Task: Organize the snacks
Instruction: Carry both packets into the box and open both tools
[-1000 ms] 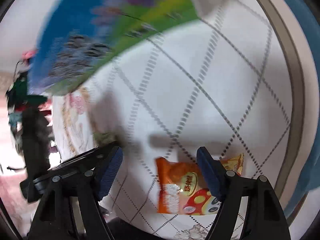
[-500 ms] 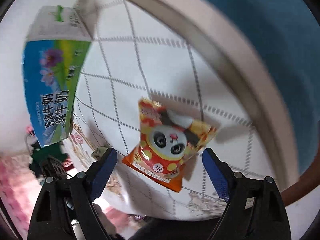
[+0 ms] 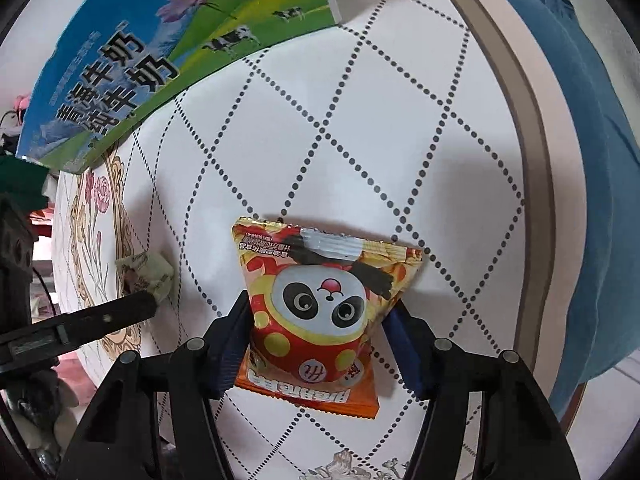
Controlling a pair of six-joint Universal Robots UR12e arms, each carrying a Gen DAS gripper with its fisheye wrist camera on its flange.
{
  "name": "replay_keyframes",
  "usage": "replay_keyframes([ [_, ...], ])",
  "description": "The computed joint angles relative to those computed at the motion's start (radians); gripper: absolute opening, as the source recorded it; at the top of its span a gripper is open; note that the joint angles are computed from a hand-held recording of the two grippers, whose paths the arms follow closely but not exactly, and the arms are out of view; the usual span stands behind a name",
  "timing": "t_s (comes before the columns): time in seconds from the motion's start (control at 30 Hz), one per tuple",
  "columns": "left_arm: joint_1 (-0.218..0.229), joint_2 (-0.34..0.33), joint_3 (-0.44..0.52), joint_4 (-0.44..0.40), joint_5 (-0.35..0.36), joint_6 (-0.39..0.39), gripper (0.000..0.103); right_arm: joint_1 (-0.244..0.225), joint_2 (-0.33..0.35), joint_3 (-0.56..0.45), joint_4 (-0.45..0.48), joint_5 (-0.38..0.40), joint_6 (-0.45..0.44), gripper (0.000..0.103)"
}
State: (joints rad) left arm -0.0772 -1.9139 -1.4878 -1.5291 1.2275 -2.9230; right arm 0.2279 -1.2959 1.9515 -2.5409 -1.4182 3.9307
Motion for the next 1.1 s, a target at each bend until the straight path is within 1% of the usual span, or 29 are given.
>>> replay_keyframes([
  [0.03, 0.0, -0.003, 0.002, 0.007, 0.009, -0.007, 0.067, -0.003, 0.003, 0.002, -0.008, 0.007, 0.006, 0.067],
  [0.17, -0.006, -0.026, 0.017, 0.005, 0.036, -0.033, 0.067, -0.014, 0.007, 0.02, -0.037, 0.02, 0.017, 0.068],
  [0.27, -0.017, -0.028, 0.013, 0.042, 0.064, -0.037, 0.066, -0.011, 0.008, 0.021, -0.035, 0.011, 0.011, 0.068],
  [0.3, -0.023, -0.026, 0.011, 0.055, 0.074, -0.036, 0.066, -0.007, 0.016, 0.014, -0.034, 0.007, 0.013, 0.068],
  [0.37, -0.033, -0.02, 0.002, 0.088, 0.11, -0.028, 0.061, 0.0, 0.022, 0.005, -0.025, -0.007, 0.009, 0.066],
  [0.4, -0.037, -0.02, 0.001, 0.095, 0.118, -0.021, 0.06, 0.009, 0.032, -0.008, -0.02, -0.022, 0.007, 0.065],
  [0.47, -0.04, -0.011, -0.007, 0.114, 0.128, -0.009, 0.06, 0.022, 0.04, -0.021, -0.017, -0.047, -0.013, 0.063],
  [0.5, -0.043, -0.005, -0.011, 0.118, 0.133, -0.002, 0.06, 0.037, 0.06, -0.045, -0.016, -0.062, -0.012, 0.061],
  [0.53, -0.044, -0.001, -0.013, 0.122, 0.136, 0.004, 0.06, 0.041, 0.062, -0.047, -0.022, -0.068, -0.016, 0.061],
  [0.63, -0.051, 0.006, -0.013, 0.123, 0.138, 0.006, 0.06, 0.048, 0.065, -0.052, -0.044, -0.066, -0.025, 0.06],
  [0.77, -0.047, 0.005, 0.022, 0.056, 0.09, 0.011, 0.06, 0.05, 0.064, -0.052, -0.089, -0.042, -0.021, 0.059],
  [0.93, -0.054, 0.017, 0.064, 0.064, 0.035, 0.036, 0.06, 0.046, 0.048, -0.059, -0.142, -0.022, -0.023, 0.059],
  [1.07, -0.055, 0.018, 0.126, 0.067, -0.041, 0.04, 0.06, 0.04, 0.034, -0.084, -0.19, -0.018, -0.038, 0.059],
  [1.1, -0.056, 0.014, 0.154, 0.07, -0.061, 0.04, 0.06, 0.038, 0.031, -0.094, -0.205, -0.019, -0.043, 0.059],
])
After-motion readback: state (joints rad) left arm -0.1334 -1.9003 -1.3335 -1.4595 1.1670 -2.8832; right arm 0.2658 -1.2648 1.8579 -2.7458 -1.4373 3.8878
